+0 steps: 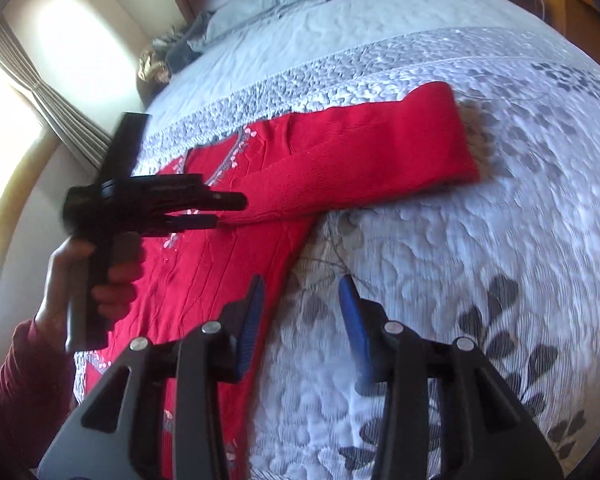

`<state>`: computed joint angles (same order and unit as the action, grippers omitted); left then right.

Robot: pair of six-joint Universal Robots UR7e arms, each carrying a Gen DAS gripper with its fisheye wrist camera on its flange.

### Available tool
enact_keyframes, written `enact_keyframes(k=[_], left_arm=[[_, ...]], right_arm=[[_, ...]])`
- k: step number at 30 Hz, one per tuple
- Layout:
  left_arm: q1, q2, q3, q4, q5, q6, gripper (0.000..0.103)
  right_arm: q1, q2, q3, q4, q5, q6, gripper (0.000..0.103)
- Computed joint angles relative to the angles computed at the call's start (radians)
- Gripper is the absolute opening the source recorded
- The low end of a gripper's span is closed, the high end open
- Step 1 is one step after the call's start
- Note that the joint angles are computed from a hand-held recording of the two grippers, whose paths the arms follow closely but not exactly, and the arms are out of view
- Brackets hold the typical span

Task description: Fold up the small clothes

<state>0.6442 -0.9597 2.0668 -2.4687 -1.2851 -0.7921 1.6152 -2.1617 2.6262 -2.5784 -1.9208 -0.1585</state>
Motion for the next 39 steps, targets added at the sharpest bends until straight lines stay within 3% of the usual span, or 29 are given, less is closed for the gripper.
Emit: enact_keyframes(k=[3,5,7,14,19,23,27,31,34,37,38,39], left_arm=[[-0.016,0.019,-0.012,0.027,0.043,-0.010,0.049],[-0.024,0.022,-0.016,0.045,0.077,-0.025,0.022],[-0.026,0.014,-0.012,0.039,0.101,-0.042,0.004],[-0.025,-0.093,0.052,-0.087,0.170,-0.097,0.004],[-0.040,-0.262,0.054,0.084,0.426,-0.076,0.004],[0.013,-0.362,0.052,0.244,0.543,-0.099,0.004],[0.096,-0.424,0.077,0.341,0.619,-0.151,0.004],[0.171,-0.442,0.122,0.252,0.585,-0.096,0.004],[0.177,-0.438,0.153,0.199,0.579,-0.082,0.004],[0.179,-0.428,0.163,0.183,0.584,-0.058,0.004],[0.183,-0.428,0.164,0.186,0.581,-0.053,0.004],[0.190,-0.425,0.167,0.178,0.578,-0.046,0.004]], right_arm=[[-0.038,-0.039,0.035,-0.048,0.037,-0.039,0.040],[-0.085,-0.069,0.062,-0.080,0.079,-0.063,0.040],[-0.135,-0.089,0.070,-0.062,0.122,-0.082,0.040],[-0.165,-0.121,0.072,-0.047,0.127,-0.087,0.040],[-0.113,-0.075,0.069,-0.082,0.065,-0.066,0.040],[-0.064,0.040,0.050,-0.142,0.032,-0.025,0.040],[-0.058,0.195,-0.022,-0.169,0.046,0.043,0.051],[-0.059,0.370,-0.130,-0.155,0.021,0.092,0.051],[-0.071,0.470,-0.201,-0.134,0.007,0.138,0.057],[-0.121,0.537,-0.261,-0.098,0.069,0.192,0.058],[-0.127,0.545,-0.272,-0.091,0.077,0.195,0.053],[-0.125,0.556,-0.284,-0.079,0.072,0.198,0.030]])
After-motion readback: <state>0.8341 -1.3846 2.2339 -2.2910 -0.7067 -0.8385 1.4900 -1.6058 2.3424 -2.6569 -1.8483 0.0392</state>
